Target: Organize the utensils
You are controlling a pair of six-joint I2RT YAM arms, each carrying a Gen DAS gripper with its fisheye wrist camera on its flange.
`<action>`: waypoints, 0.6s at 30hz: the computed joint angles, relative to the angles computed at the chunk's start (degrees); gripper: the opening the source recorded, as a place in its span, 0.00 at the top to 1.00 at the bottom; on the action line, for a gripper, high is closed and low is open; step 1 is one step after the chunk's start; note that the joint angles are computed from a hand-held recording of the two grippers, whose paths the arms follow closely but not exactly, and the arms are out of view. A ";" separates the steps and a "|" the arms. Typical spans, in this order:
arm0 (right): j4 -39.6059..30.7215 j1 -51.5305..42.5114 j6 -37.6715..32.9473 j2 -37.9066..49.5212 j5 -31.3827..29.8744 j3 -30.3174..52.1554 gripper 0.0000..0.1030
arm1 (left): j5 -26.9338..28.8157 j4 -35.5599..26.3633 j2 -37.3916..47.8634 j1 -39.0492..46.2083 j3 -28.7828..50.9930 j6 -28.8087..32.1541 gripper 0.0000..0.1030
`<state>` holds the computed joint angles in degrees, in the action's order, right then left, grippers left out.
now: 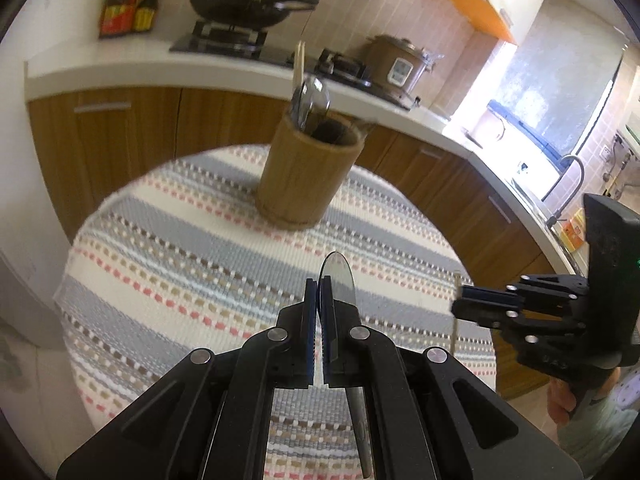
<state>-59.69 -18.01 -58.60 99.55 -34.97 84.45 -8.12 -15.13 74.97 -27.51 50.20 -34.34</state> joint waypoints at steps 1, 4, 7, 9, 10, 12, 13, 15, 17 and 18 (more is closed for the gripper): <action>-0.71 -1.00 -0.72 -0.56 -0.98 0.32 0.91 | -0.90 0.03 -0.32 -0.70 0.15 -0.11 1.00; -4.23 -3.19 -0.29 -0.64 -3.72 3.60 0.91 | -3.36 0.36 -1.89 -2.12 0.97 0.53 1.00; -7.26 -4.65 0.29 0.51 -7.92 8.50 0.91 | -4.04 1.81 -2.77 -1.68 2.04 1.55 1.00; -7.15 -4.94 2.77 1.16 -10.67 11.72 0.93 | -5.83 1.99 -3.32 -1.46 3.63 2.68 1.00; -7.21 -5.00 3.64 1.61 -11.53 13.00 0.95 | -6.71 2.39 -3.46 -1.40 4.28 3.49 1.00; -8.23 -4.99 7.08 4.03 -13.73 18.34 0.95 | -9.51 2.84 -3.34 -1.65 6.10 5.34 1.00; -8.74 -4.97 8.19 5.08 -14.49 20.41 0.95 | -10.81 3.23 -3.18 -1.67 7.05 6.21 1.00; -7.84 -4.40 12.68 7.75 -15.51 25.67 0.95 | -11.53 4.19 -2.75 -1.10 8.64 7.58 1.00; -9.19 -3.75 14.63 10.56 -16.29 30.79 0.95 | -12.77 5.21 -1.45 -0.50 11.22 8.86 1.00; -11.77 -3.11 14.42 13.17 -16.33 35.09 0.95 | -12.91 5.75 -0.66 -0.09 12.34 9.27 1.00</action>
<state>-71.46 -21.12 -44.18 112.72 -51.30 119.54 -21.04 -9.38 74.30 -27.60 62.55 -25.06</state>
